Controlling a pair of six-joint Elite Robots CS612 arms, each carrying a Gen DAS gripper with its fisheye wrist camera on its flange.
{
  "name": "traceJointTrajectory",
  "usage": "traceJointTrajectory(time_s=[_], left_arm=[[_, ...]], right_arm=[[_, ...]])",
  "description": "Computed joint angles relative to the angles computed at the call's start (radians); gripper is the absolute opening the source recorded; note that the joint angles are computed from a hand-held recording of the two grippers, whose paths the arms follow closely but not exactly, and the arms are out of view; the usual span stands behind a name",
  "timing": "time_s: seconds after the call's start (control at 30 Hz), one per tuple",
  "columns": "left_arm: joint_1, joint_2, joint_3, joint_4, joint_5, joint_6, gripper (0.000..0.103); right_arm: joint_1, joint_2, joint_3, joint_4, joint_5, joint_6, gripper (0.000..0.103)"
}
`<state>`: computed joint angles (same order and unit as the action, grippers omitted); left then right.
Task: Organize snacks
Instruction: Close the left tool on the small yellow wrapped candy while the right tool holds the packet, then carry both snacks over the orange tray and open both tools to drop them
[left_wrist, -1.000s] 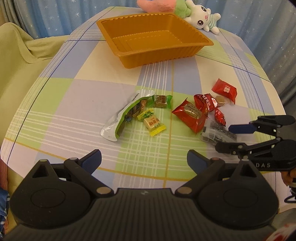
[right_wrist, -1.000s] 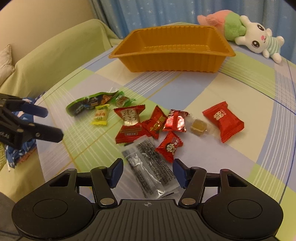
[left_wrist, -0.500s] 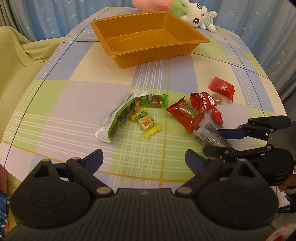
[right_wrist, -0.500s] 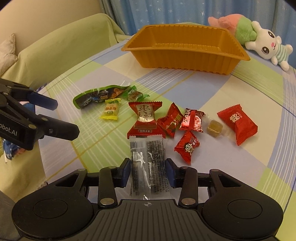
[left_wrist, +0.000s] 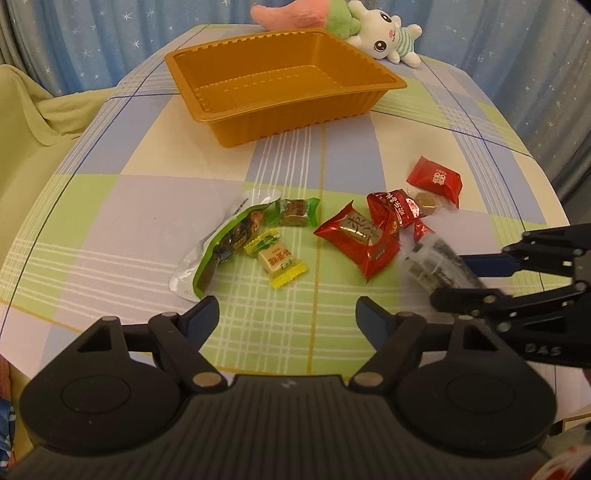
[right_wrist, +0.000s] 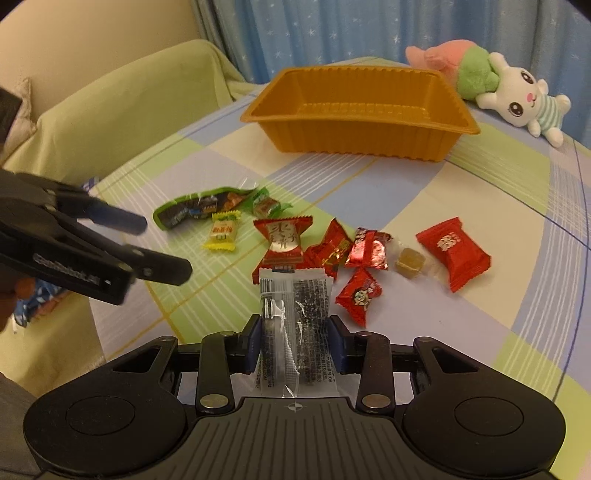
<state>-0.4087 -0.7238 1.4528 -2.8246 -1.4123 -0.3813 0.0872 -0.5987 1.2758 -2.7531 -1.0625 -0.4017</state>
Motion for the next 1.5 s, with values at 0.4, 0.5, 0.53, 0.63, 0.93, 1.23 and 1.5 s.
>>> traceJointTrajectory(time_s=[0.4,0.5,0.53,0.63,0.93,1.23,1.5], left_arm=[[-0.004,0.055,-0.077,0.014,0.06,-0.069,0.038],[-0.005,0.067,-0.095,0.027,0.082,-0.083,0.038],[-0.005,0.07,-0.101,0.033,0.085,-0.089,0.038],[-0.006,0.081,-0.119,0.049,0.095,-0.102,0.037],[-0.009,0.099,-0.147,0.091,0.112,-0.113,0.021],[-0.017,0.085,-0.125,0.062,0.131,-0.107,0.018],[-0.021,0.054,-0.098,-0.013,0.158,-0.106,0.018]], right_arm=[[-0.033,-0.008,0.007,-0.071,-0.021,0.14,0.038],[-0.041,-0.004,0.002,-0.079,-0.031,0.155,0.038],[-0.043,-0.003,0.0,-0.08,-0.034,0.159,0.038],[-0.048,0.0,-0.005,-0.08,-0.043,0.168,0.038],[-0.06,0.007,-0.016,-0.071,-0.045,0.176,0.038],[-0.069,0.017,-0.032,-0.064,-0.024,0.163,0.038],[-0.072,0.047,-0.099,-0.062,0.017,0.139,0.038]])
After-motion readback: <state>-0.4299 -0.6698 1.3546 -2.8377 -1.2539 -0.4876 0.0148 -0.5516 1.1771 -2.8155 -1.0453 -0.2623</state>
